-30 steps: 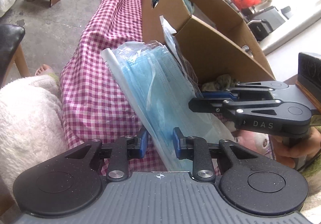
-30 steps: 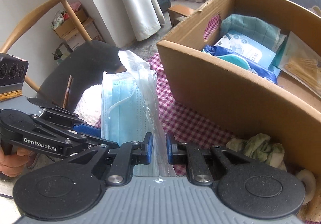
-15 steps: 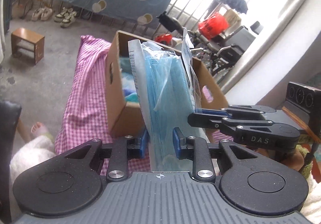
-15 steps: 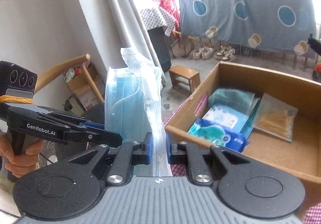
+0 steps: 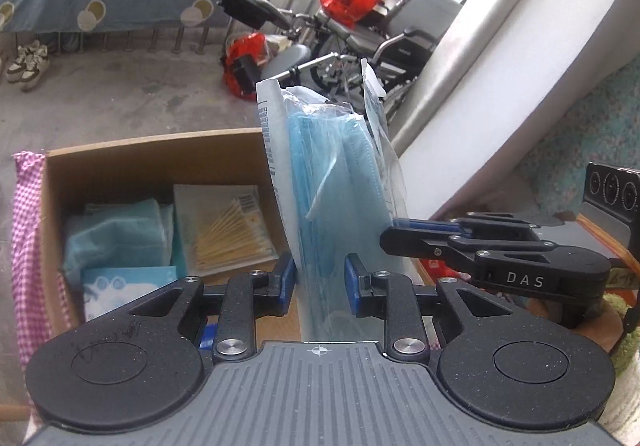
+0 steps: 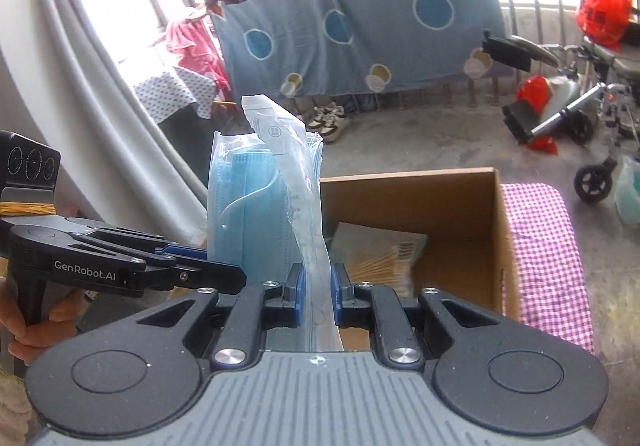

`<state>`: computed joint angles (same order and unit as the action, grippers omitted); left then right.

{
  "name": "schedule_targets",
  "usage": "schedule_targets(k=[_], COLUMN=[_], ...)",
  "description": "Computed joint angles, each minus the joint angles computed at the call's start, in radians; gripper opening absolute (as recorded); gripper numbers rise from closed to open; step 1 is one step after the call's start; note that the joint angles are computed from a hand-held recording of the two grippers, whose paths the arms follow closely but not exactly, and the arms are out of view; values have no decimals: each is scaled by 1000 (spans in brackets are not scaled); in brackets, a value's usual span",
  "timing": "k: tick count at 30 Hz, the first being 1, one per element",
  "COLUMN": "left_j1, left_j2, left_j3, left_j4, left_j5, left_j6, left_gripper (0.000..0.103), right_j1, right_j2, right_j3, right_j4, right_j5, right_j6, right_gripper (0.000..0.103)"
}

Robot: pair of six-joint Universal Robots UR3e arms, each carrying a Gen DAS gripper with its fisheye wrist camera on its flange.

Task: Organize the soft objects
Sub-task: 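Carry the upright blue face mask pack into the cardboard box with the right gripper, then open the right gripper to release the mask pack in the box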

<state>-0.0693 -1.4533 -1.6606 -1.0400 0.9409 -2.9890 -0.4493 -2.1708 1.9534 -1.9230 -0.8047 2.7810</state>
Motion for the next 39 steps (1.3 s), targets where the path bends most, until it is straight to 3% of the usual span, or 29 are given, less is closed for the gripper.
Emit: schedule_targets(k=[6,11,23,28,33,39], left_j1=[-137,-190,-248,-261,-259,-240], left_j2=[-441,-663,-944,-983,-915,-796], left_j3=[393,624,1011,1064,941,822], left_j4=[-65,-144,-331,-331,-228,-158], left_j5=[82,112,181,204,217,245], left_j6=[-74,-100,-129,-168,-199,-244], left_gripper=[25,25,27,41,71,84], right_j1=[-11,8,130,130,128,40], right_j2=[208,295,398,404,358,229], right_j3=[21,43,31,32,66,83], right_j4=[-181,-294,-455,-488,-520,-430], right_j5=[-105,-199,-407,-410,-411,-292], right_j6=[16,22,16,14,16,15], right_gripper=[15,15,19,20,21,21])
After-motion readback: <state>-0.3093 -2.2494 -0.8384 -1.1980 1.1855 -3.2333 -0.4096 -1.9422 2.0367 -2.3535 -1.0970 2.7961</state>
